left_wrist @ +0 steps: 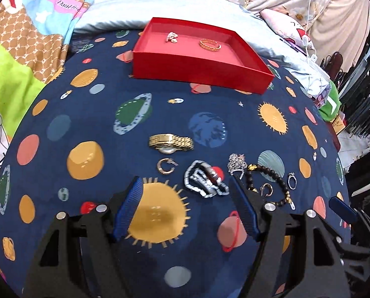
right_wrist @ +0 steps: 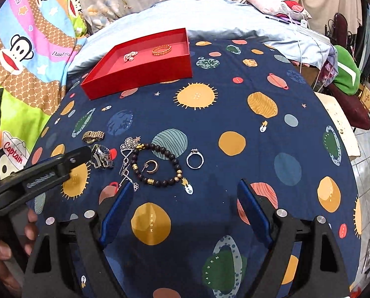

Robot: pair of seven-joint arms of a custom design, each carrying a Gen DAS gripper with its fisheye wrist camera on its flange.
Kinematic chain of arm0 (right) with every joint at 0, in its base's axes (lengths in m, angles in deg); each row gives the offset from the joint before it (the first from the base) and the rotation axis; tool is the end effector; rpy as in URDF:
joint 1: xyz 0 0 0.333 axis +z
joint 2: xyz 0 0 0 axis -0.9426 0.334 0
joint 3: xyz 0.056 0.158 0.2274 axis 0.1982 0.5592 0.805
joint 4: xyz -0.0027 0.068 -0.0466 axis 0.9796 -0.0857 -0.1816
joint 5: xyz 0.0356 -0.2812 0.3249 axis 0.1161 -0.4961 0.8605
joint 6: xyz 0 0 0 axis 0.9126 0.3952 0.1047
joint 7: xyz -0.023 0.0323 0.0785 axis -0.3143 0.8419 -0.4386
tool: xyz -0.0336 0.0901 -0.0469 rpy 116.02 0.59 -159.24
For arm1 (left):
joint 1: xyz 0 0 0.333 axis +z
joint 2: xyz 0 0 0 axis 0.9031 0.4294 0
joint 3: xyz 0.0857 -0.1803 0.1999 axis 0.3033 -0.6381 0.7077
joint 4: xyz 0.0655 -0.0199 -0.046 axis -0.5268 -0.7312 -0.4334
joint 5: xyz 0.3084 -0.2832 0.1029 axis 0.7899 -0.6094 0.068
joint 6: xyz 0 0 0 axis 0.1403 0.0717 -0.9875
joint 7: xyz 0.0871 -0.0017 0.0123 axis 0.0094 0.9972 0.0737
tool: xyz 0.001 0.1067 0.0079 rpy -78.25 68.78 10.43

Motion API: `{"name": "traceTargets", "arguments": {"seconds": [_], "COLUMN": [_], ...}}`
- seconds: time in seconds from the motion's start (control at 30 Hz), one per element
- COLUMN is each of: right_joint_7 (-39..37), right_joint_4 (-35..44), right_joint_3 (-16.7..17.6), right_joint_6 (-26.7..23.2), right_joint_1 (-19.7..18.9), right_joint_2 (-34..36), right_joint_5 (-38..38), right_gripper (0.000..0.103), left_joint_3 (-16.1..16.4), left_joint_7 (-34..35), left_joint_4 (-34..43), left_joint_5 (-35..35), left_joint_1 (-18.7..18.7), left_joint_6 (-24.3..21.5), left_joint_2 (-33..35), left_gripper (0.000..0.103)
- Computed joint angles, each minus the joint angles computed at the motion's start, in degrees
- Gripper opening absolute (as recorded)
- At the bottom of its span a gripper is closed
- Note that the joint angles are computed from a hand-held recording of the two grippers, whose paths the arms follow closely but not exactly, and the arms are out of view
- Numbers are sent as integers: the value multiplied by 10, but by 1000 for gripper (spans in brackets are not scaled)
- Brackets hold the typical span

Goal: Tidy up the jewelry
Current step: 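Grasp the silver-and-black chain bracelet with the left tool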

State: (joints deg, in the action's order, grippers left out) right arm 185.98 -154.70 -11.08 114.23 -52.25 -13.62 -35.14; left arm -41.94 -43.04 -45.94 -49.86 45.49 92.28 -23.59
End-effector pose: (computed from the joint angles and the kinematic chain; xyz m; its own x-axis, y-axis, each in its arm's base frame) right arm 0.6744 0.3028 0.4321 0.2648 -0.9561 -0.1253 -0.8175 -0.1537 -0.5550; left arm 0.6703 -0.2859 0.4175 0.2476 -0.9472 0.2037 -0.7850 -0.3193 -0.5308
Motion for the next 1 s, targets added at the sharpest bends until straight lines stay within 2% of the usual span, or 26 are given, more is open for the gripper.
{"name": "traceTargets", "arguments": {"seconds": [0.13, 0.27, 0.3, 0.43, 0.5, 0.57, 0.77, 1.0], "right_joint_7": [1, 4, 4, -1, -4, -8, -17, -35], "right_joint_4": [-6, -11, -10, -5, -2, 1, 5, 17], "right_joint_3": [-1, -1, -1, 1, 3, 4, 7, 14], "right_joint_6": [5, 5, 5, 3, 1, -1, -5, -15], "right_joint_1": [-4, -10, -11, -15, -15, -15, -14, -15], "right_joint_2": [-4, -6, -5, 0, 4, 7, 10, 19], "right_joint_5": [5, 12, 14, 22, 25, 27, 33, 49], "right_gripper": [83, 83, 83, 83, 83, 83, 82, 66], "left_joint_3": [0, -1, 10, 13, 12, 5, -2, 0], "left_joint_7": [-3, 10, 2, 5, 12, 29, 57, 45], "left_joint_4": [42, 69, 75, 82, 77, 71, 27, -62], "left_joint_5": [-10, -33, -14, -7, -6, -19, -44, -41], "left_joint_1": [-5, -5, -17, -21, -19, -11, -2, 11], "left_joint_6": [-17, -28, -36, -41, -35, -25, 5, 35], "left_joint_2": [35, 60, 64, 68, 67, 64, 35, -39], "left_gripper": [66, 52, 49, 44, 24, 18, 18, 18]}}
